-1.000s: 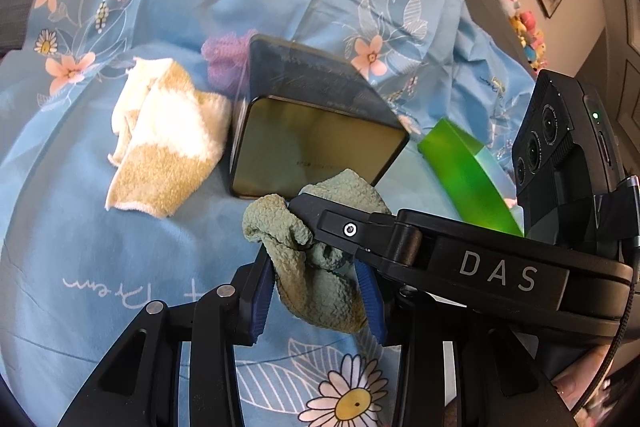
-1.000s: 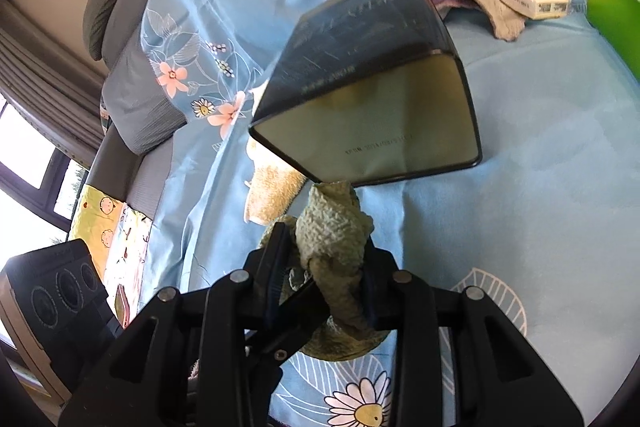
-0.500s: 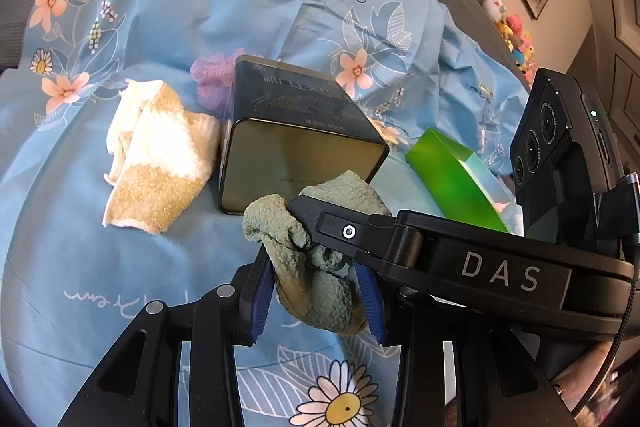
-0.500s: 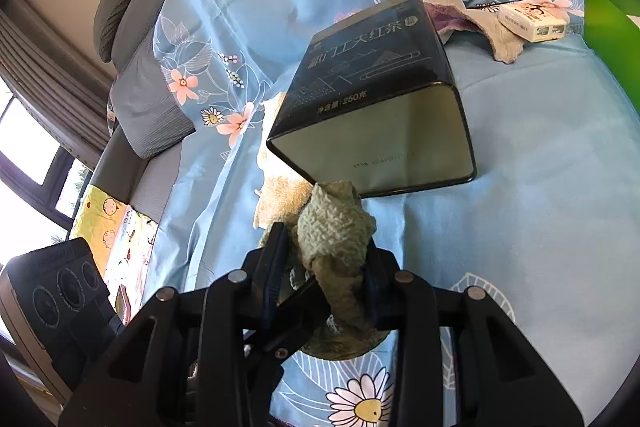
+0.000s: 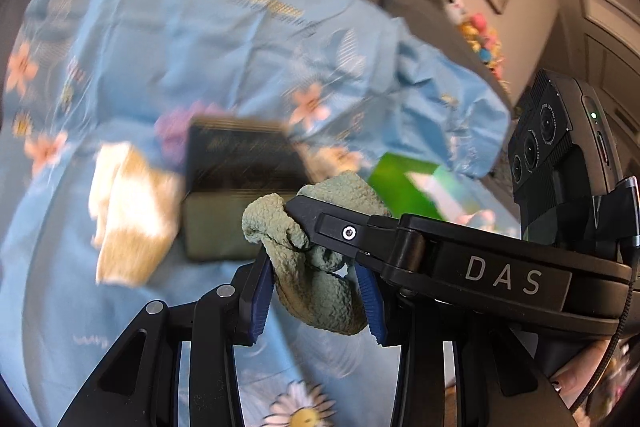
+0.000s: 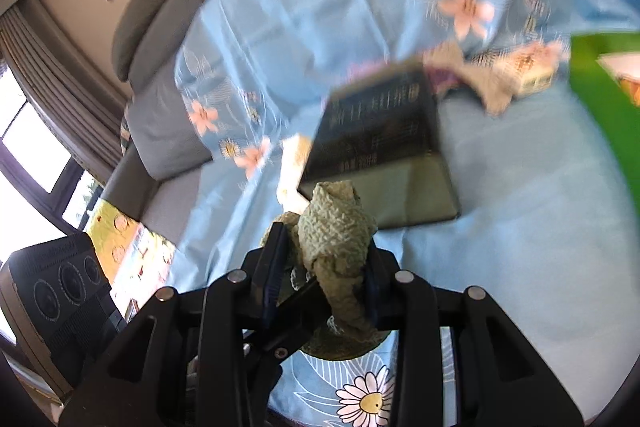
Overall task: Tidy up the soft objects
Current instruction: 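Carry the olive-green towel over the green box with the right tool, then lower the towel into the green box and open the right tool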
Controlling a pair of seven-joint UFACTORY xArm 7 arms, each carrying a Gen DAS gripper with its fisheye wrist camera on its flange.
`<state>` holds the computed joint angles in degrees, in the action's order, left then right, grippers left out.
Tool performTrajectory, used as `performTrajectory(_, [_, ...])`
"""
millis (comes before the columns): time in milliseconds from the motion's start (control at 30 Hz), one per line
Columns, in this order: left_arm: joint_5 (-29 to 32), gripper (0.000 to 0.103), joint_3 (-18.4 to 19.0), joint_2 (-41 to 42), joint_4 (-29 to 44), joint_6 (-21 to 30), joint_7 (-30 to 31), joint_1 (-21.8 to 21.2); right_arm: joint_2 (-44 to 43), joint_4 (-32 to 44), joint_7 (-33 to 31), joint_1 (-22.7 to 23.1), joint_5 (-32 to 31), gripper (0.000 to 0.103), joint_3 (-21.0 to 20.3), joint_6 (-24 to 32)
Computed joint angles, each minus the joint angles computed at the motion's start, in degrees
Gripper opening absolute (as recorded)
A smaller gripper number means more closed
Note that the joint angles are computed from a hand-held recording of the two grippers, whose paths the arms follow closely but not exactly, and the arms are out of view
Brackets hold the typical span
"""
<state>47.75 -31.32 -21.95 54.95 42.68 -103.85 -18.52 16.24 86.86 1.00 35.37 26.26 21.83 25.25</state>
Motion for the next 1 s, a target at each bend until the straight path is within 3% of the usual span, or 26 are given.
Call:
performTrajectory(133, [4.34, 0.04, -0.89, 5.61, 9.87, 2.84, 5.89, 0.39, -4.46, -0.7, -1.79, -1.86, 1.87, 0.035, -0.46, -2.61])
performTrajectory(233, [8.26, 0.04, 0.21, 10.45, 17.19, 2.16, 8.12, -0.8, -7.0, -0.08, -1.98, -3.06, 2.75, 0.035, -1.74, -3.58])
performTrajectory(433, [16.06, 0.04, 1.84, 25.22, 34.15, 1.91, 16.9, -4.98, -12.29, -3.39, -9.76, -6.28, 9.61, 0.036, -3.57, -11.81])
performTrajectory(633, [13.81, 0.04, 5.25, 38.24, 46.82, 0.23, 26.0, -9.71, -13.39, -7.35, -14.72, -9.06, 20.94, 0.036, -5.93, -14.48])
performTrajectory(767, [9.96, 0.04, 6.91, 44.92, 53.53, -1.26, 30.13, -12.14, -13.95, -10.5, -10.21, -10.05, 18.72, 0.036, -7.53, -16.37])
performTrajectory(900, [6.75, 0.04, 9.05, 49.24, 57.62, -2.16, 32.08, -14.18, -13.38, -11.08, -12.56, -11.89, 25.26, 0.036, -8.02, -14.88])
performTrajectory(1000, [4.52, 0.04, 11.0, 51.23, 59.55, -2.0, 32.8, -15.54, -12.6, -11.17, -10.49, -12.69, 24.81, 0.036, -8.33, -14.12])
